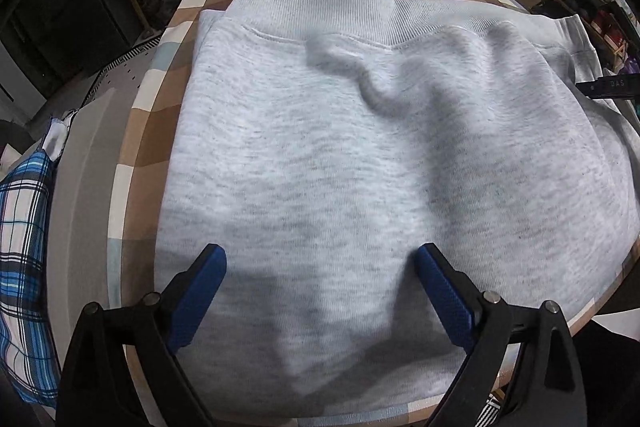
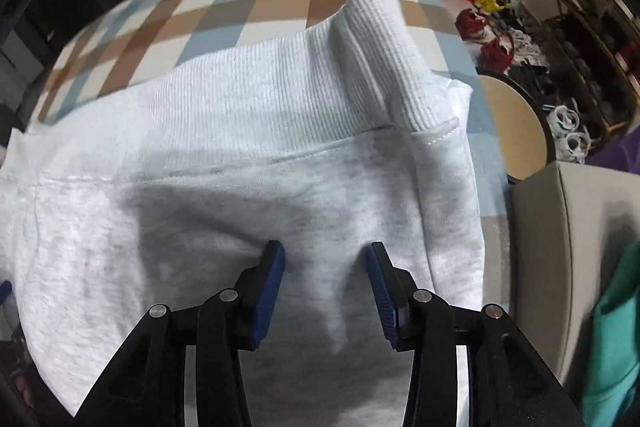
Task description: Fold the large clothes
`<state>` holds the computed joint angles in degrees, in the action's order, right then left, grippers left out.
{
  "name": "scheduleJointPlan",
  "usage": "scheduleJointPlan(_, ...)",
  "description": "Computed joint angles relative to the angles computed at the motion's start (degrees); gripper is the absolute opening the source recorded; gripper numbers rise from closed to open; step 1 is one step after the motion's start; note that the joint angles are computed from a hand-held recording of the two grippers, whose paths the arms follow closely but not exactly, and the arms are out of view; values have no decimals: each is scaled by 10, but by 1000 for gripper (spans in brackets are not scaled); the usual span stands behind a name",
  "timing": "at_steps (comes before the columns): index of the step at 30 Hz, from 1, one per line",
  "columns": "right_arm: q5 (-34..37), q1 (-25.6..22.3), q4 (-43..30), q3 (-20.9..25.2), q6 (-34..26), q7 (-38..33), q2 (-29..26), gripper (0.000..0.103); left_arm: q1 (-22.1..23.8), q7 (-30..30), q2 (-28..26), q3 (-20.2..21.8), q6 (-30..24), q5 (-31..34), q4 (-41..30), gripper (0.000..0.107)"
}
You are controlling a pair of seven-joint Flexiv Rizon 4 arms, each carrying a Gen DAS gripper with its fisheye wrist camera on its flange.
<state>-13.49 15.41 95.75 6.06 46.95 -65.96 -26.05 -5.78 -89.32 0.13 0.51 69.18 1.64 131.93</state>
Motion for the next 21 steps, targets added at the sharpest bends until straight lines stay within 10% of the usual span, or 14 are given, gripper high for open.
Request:
scheduleJointPlan(8,116,-24,87,64,-4,-104,113,43,1,-19,2,0,3,24,-1,95)
scheduleJointPlan(11,128,-8,110,69,-63,-156,113,78,1,-18,1,0,6,21,1,95)
scheduleJointPlan(14,62,9,183,66,52,-116,118,96,0,-22,0,-1,10,25,1,95)
scheduleJointPlan(17,86,27,158,46,21,-63,120,91,-1,-8,0,0,14,7,6,95)
scheduleJointPlan(19,132,17,144,56,33,-56,129,52,-1,5,3,0,16,-10,10,95)
scheduleJointPlan(21,223,1,140,81,89,-86,142,43,-3,25,8,1,19,-34,17,95)
